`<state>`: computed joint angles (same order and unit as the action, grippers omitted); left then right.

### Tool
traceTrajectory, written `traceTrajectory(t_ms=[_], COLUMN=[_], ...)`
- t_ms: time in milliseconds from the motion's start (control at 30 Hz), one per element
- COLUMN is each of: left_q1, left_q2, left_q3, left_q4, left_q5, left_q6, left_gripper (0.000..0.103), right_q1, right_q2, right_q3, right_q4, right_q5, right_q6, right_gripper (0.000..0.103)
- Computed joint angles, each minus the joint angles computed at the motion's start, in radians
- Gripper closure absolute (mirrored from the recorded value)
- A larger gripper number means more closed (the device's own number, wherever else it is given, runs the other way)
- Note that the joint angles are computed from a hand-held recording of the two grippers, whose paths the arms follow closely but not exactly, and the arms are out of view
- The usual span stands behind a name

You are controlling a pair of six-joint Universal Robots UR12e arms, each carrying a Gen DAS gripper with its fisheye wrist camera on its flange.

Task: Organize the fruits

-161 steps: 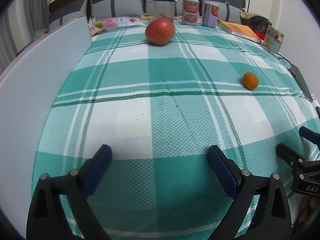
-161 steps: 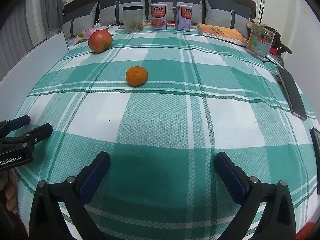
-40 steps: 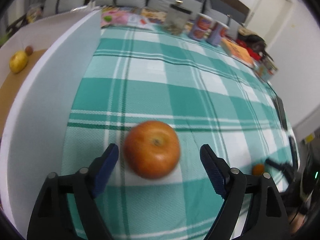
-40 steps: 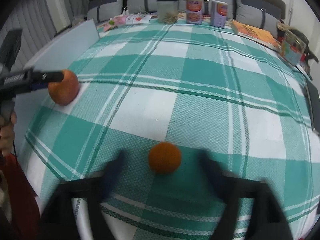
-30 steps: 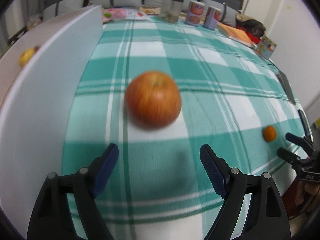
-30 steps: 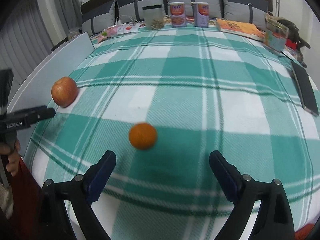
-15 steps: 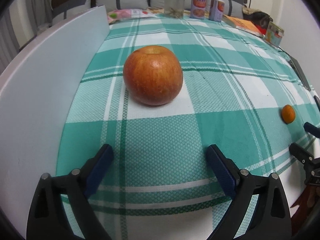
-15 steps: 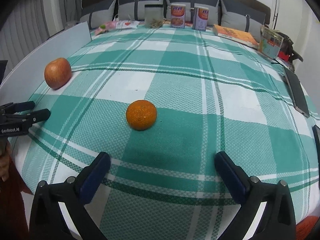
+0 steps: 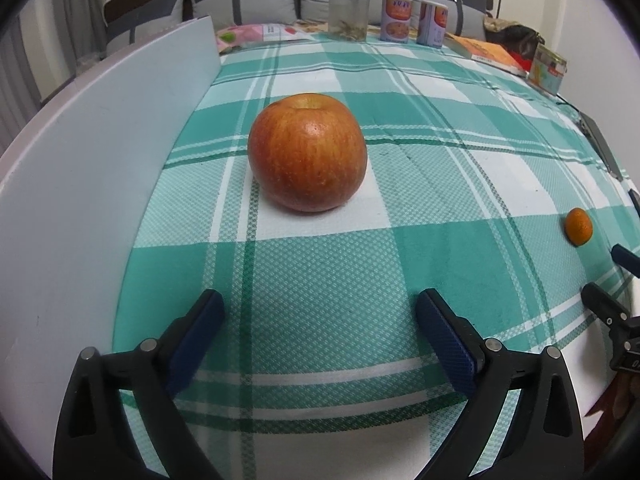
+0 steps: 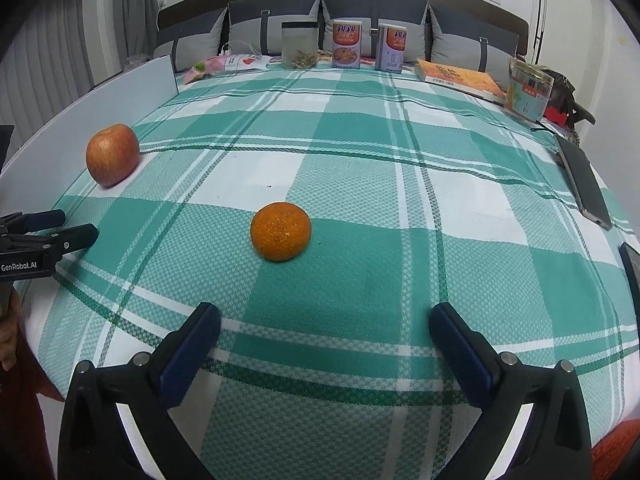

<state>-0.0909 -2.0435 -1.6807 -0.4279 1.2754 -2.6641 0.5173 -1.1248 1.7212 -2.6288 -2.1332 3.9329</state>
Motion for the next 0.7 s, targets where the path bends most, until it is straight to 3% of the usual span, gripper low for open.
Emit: traceTrajectory(t_ms=[367, 467, 567, 700], left_q1=[0.009, 0.021, 0.035, 0.014], left_q2=[-0.004, -0.001, -0.012, -0.049], left_q3=[0.003, 0.037, 0.088, 0.178], left_q4=[-0.003, -0.111, -0.191, -0.295], left_q5=[-0.034, -0.075, -0.151, -0.117], left_q6=[0.0, 0.037, 0.041, 0.098], left_gripper=[0.003, 0.004, 0.004, 0.004], right_q1=[-0.001, -0.022, -0.046, -0.067], right_q2=[-0.002, -0.023, -0.046, -0.035], right_q3=[0.002, -0.002, 0.028, -0.004], right_q4=[-0.002, 0.044, -0.045, -0.038], right_q5=[0.002, 0.089, 0.193, 0.276], right_q6=[0.002, -0.014, -0.026, -0.065], right_gripper=[0.0, 0.0, 0.006, 0.026])
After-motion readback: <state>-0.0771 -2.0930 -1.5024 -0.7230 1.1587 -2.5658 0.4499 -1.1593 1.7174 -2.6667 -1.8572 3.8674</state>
